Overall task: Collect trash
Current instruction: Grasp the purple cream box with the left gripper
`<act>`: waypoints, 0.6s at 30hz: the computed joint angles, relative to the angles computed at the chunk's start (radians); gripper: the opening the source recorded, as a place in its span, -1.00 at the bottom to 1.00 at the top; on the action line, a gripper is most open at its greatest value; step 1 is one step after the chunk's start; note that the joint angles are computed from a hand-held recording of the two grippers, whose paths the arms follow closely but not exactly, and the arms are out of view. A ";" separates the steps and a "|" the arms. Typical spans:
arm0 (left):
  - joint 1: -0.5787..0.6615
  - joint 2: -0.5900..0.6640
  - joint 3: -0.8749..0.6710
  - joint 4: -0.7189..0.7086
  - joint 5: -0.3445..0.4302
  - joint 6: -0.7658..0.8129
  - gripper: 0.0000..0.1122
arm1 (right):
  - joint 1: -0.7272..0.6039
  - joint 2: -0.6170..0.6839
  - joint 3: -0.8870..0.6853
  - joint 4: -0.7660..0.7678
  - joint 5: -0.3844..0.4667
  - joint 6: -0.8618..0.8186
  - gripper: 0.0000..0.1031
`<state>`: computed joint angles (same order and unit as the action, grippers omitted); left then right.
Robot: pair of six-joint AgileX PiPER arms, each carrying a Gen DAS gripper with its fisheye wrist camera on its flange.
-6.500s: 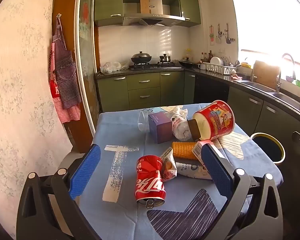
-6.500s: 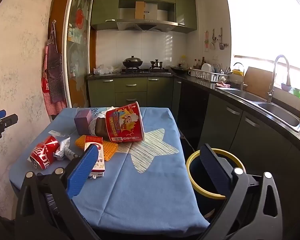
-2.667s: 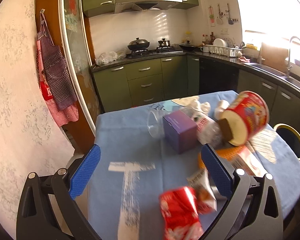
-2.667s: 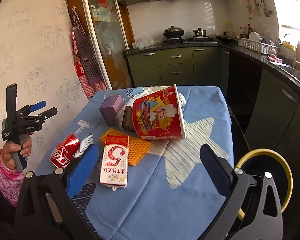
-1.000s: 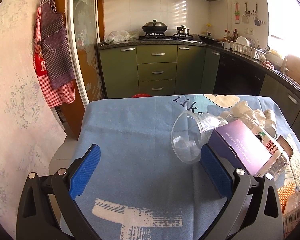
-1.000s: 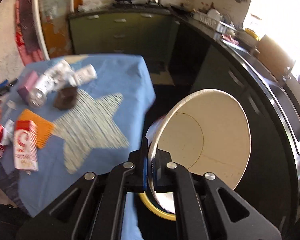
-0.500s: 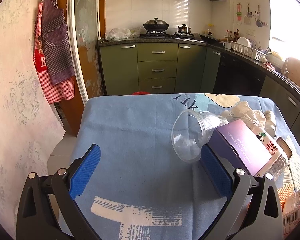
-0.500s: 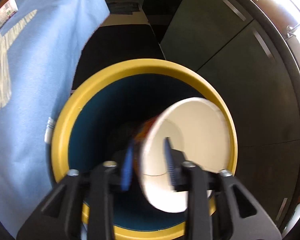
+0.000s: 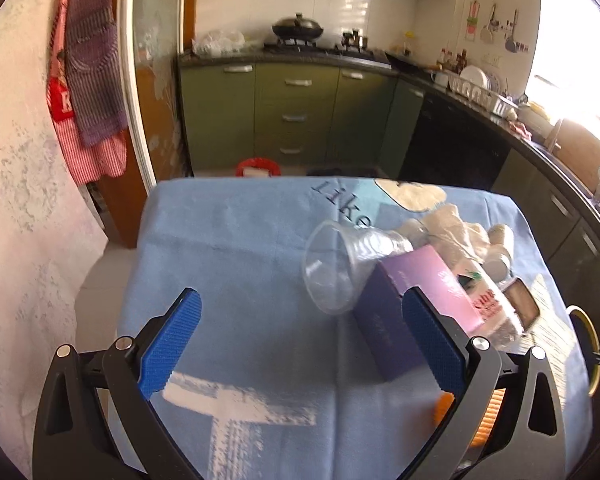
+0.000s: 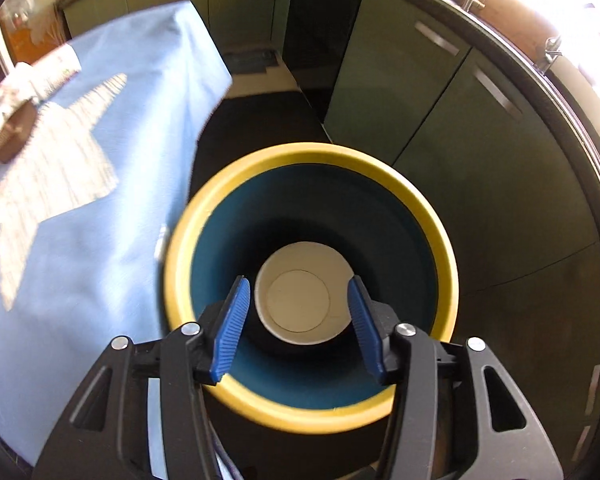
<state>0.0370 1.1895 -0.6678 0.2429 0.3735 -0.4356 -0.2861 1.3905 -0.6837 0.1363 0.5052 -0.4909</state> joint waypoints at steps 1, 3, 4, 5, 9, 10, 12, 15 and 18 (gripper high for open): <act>-0.025 0.003 -0.032 -0.011 0.053 -0.006 0.77 | -0.009 -0.042 0.042 0.037 -0.001 -0.037 -0.01; -0.099 0.006 -0.074 0.067 0.130 -0.114 0.77 | -0.036 -0.066 0.073 0.105 0.000 -0.121 0.00; -0.148 0.011 -0.095 0.135 0.172 -0.200 0.77 | -0.047 -0.073 0.086 0.137 0.000 -0.159 0.00; -0.204 0.027 -0.127 0.201 0.226 -0.282 0.77 | -0.057 -0.079 0.097 0.165 -0.001 -0.195 0.00; -0.302 0.122 -0.233 0.234 0.352 -0.375 0.77 | -0.121 -0.062 0.105 0.311 0.009 -0.381 0.00; -0.321 0.155 -0.264 0.235 0.387 -0.390 0.77 | -0.132 -0.061 0.111 0.344 0.010 -0.420 0.01; -0.358 0.230 -0.326 0.245 0.460 -0.434 0.77 | -0.163 -0.065 0.121 0.405 0.029 -0.499 0.03; -0.369 0.312 -0.398 0.219 0.523 -0.455 0.77 | -0.204 -0.072 0.135 0.489 0.057 -0.609 0.09; -0.376 0.345 -0.421 0.210 0.535 -0.488 0.77 | -0.248 -0.079 0.144 0.552 0.094 -0.697 0.10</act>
